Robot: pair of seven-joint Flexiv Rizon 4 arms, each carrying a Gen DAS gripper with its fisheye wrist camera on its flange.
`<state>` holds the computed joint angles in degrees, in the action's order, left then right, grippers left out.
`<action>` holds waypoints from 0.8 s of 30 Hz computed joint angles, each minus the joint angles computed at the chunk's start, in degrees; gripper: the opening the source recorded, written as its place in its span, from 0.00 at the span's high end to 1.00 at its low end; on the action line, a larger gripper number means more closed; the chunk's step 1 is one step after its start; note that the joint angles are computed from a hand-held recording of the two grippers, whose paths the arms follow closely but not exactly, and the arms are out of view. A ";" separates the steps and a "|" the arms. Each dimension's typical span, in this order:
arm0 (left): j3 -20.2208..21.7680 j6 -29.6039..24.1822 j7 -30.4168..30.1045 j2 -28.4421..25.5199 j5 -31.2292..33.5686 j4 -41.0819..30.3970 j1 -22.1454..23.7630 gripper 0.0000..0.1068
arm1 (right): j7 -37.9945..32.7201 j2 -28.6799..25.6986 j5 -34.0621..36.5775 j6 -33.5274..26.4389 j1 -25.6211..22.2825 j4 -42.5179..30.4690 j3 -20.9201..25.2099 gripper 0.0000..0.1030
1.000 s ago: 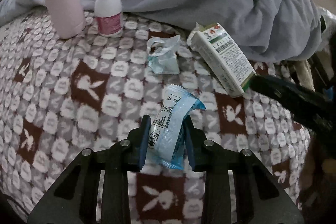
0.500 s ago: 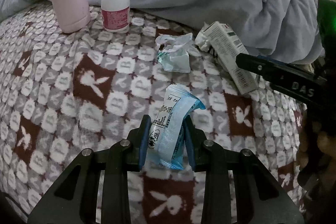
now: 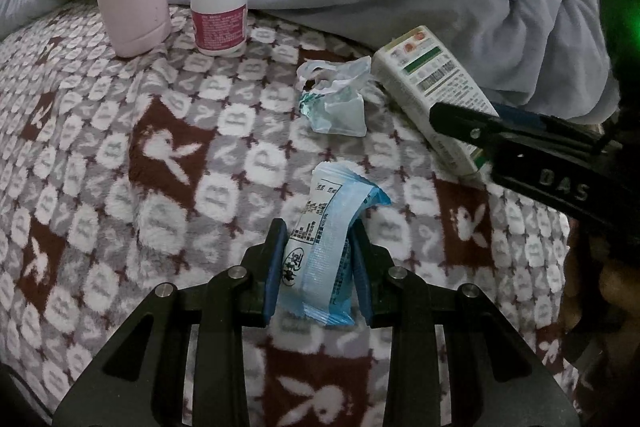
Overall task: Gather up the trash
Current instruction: 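Grasp the blue snack wrapper with the left tool while the right grasps the Watermelon Frost box, then carry the wrapper and Watermelon Frost box to the bucket and open both tools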
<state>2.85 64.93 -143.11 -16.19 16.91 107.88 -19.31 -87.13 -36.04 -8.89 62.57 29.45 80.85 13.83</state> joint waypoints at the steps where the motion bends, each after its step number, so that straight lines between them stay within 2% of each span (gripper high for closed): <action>1: -0.02 0.01 0.00 -0.24 -0.06 -0.20 0.07 0.73 | -0.42 0.15 0.49 0.52 -0.31 0.11 0.52 0.42; 3: 0.08 -0.29 -0.22 -0.44 0.20 -0.59 -0.14 0.73 | -0.64 0.18 0.28 0.79 -0.04 0.07 0.39 0.34; 4: 0.10 -0.26 -0.23 -0.43 0.29 -0.57 -0.19 0.73 | -0.67 0.11 -0.42 0.89 0.44 0.12 -0.08 0.34; 7: 0.14 -0.23 -0.54 -0.11 0.27 -0.21 -0.30 0.73 | -1.54 -0.24 -1.71 0.30 1.16 -0.18 -0.37 0.34; 11: 0.02 -0.25 -0.48 -0.55 0.38 -0.71 -0.26 0.73 | 1.10 -0.82 -7.22 1.17 4.57 0.67 -4.89 0.34; 13: -0.02 0.10 -0.29 -0.56 0.22 -0.50 -0.17 0.73 | 1.75 -1.73 -9.05 0.20 5.00 -0.02 -5.46 0.34; 15: 0.07 0.11 -0.13 -0.49 0.26 -0.43 -0.20 0.73 | 1.90 -2.10 -9.62 -0.19 4.81 -0.20 -5.30 0.41; 16: 0.21 0.05 -0.13 -0.40 0.55 -0.44 -0.29 0.73 | 2.61 -1.91 -9.53 0.31 4.57 0.11 -5.21 0.41; 19: 0.29 0.24 -0.41 -0.07 1.17 -0.46 -0.54 0.73 | 0.70 0.57 -1.91 0.88 -0.71 1.48 1.00 0.43; 24: -0.12 -0.84 -1.18 0.73 3.55 -1.49 -2.23 0.74 | 1.13 9.36 1.77 3.67 -3.55 12.34 1.53 0.43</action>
